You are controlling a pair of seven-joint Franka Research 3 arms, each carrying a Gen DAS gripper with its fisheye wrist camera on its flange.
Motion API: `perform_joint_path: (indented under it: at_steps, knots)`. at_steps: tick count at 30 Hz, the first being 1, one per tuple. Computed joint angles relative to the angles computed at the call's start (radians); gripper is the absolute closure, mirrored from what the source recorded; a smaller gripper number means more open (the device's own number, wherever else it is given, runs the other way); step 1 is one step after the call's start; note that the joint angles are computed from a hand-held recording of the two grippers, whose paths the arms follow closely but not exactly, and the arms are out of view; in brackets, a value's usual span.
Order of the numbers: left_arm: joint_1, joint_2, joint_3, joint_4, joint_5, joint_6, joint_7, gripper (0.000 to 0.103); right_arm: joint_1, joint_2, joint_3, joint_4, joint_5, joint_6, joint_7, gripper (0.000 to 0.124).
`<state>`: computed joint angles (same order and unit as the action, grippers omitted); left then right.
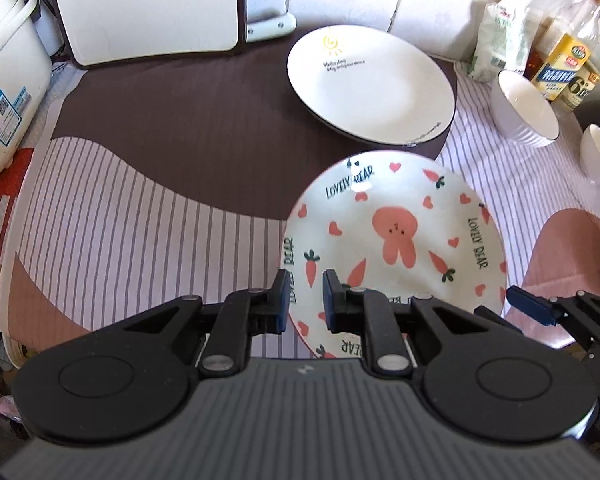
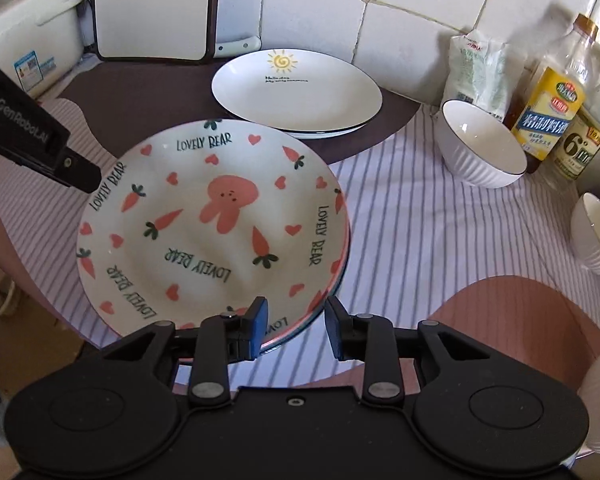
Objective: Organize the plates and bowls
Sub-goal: 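Open both tools and release the bunny plate on the stack, then grasp the white sun plate rim with the left tool while the right tool grasps it too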
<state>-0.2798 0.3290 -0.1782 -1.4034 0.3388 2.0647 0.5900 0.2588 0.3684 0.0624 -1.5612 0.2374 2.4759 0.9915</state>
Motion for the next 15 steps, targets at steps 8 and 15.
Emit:
perform_joint_path:
  at_steps: [8, 15]
  knots:
    - [0.025, -0.008, 0.015, 0.013, 0.021, 0.065, 0.036, 0.082, -0.103, 0.035, 0.078, 0.108, 0.292, 0.003, -0.157, 0.085]
    - [0.016, -0.008, 0.053, 0.009, 0.145, 0.193, -0.070, 0.078, -0.103, 0.203, 0.064, 0.406, 0.311, -0.090, -0.085, 0.084]
